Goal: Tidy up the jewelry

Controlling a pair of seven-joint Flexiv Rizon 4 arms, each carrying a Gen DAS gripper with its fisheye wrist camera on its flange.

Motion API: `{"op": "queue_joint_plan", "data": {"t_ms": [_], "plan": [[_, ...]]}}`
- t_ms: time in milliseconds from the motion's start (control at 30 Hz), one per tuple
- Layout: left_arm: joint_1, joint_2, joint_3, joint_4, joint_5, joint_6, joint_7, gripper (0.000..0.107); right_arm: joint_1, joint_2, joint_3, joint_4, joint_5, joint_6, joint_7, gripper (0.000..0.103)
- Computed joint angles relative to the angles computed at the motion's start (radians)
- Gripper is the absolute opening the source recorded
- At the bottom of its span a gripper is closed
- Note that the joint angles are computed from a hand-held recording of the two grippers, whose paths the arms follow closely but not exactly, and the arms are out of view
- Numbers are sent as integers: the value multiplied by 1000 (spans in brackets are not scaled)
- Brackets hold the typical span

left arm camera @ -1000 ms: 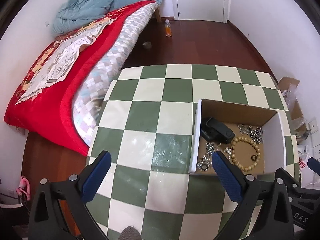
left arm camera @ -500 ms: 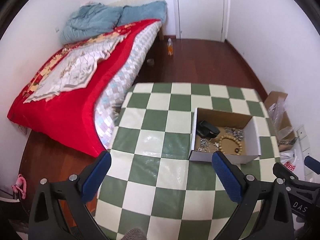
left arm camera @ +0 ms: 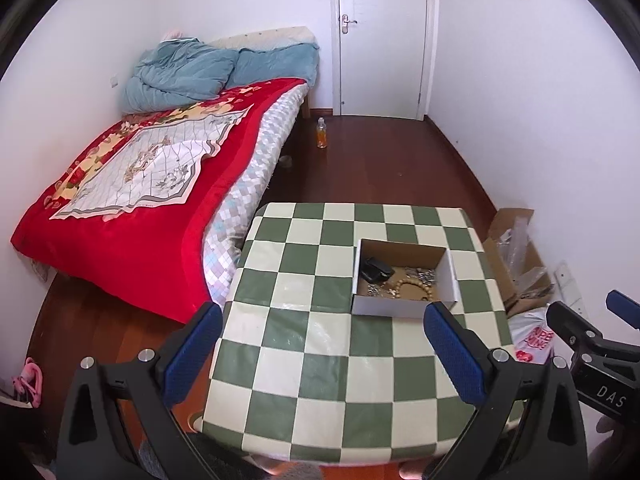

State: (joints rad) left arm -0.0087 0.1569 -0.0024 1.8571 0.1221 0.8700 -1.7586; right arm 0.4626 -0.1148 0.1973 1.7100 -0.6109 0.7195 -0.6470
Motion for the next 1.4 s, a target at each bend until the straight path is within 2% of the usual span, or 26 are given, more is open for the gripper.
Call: {"op": "queue_joint_plan", "data": {"t_ms": [233,500,933,1400], "plan": [[-7,61,-4,-16,-32,-67,34,103,0,73,29,-1,25,-50,-10,103],[4,30,-24,-88,-11,-133,5,103,11,48,29,-82,28,-113,-51,103],[-3,-34,-15,-148,33,-132,-45,103,26,-28,-6,-173,21,-138,-83,103],[-9,-45,-7,-162,51,-142,-51,103,36,-47,-13,-190,32,-150,-104,103]]}}
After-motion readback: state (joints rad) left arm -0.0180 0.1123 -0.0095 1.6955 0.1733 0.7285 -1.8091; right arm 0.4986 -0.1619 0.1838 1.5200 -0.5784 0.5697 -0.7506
